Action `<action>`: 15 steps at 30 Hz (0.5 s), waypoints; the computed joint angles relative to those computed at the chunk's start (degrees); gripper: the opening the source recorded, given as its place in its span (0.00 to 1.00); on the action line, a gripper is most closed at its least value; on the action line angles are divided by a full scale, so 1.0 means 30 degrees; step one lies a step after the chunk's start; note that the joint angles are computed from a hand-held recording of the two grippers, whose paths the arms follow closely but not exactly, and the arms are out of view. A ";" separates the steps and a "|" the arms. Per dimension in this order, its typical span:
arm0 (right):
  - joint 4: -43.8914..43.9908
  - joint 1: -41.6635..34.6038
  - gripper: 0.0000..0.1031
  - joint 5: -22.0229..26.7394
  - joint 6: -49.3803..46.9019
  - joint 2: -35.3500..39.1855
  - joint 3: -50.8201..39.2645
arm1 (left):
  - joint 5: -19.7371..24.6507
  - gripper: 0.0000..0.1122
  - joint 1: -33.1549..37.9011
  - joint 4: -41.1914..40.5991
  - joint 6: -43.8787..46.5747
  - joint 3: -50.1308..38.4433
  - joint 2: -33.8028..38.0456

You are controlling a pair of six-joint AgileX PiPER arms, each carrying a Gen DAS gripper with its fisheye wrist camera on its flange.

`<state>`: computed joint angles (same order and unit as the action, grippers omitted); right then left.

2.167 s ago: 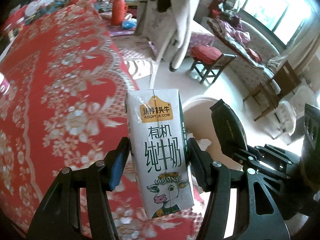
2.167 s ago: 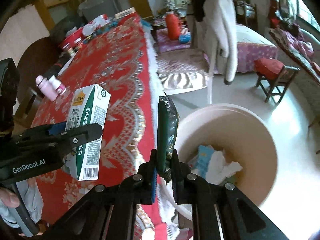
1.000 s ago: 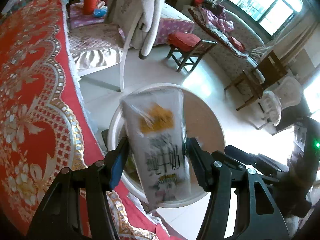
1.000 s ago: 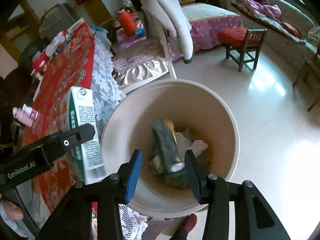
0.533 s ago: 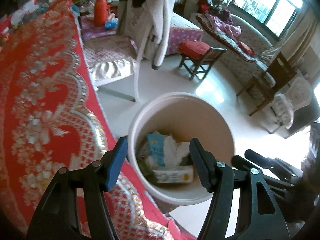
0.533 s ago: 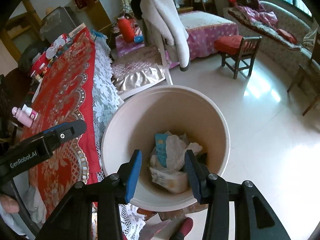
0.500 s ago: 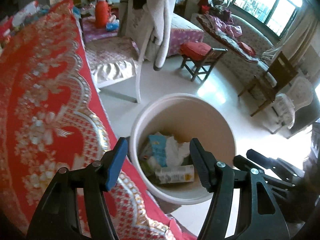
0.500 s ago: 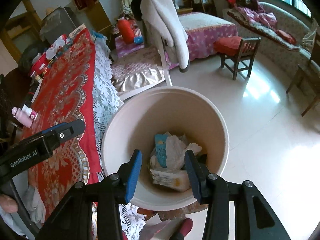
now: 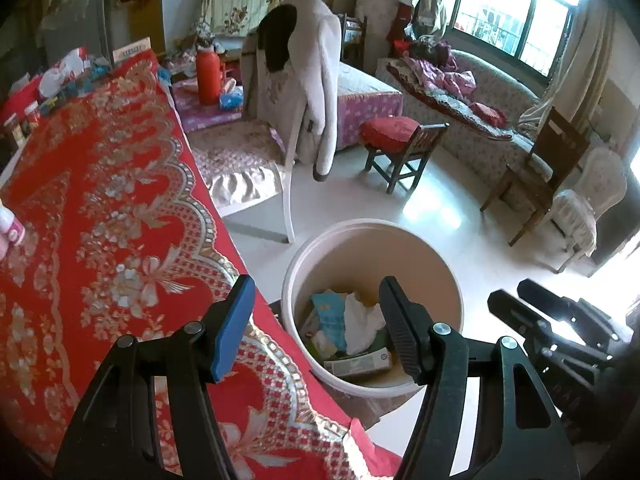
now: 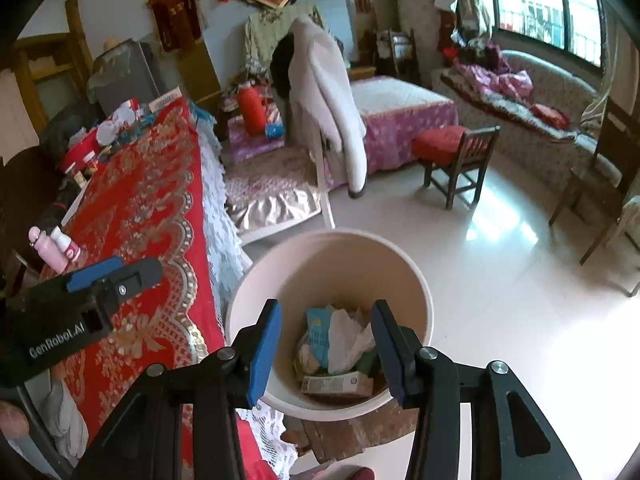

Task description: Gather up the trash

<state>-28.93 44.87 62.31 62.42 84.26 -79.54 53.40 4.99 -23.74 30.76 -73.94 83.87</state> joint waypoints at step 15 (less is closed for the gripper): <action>-0.3262 0.2497 0.66 0.2398 0.2976 0.0323 -0.1928 | 0.0460 0.56 0.1665 -0.1541 0.1803 0.0612 -0.2053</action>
<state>-38.71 52.36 69.51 71.35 85.23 -85.32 54.78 9.99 -28.37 36.17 -72.11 77.71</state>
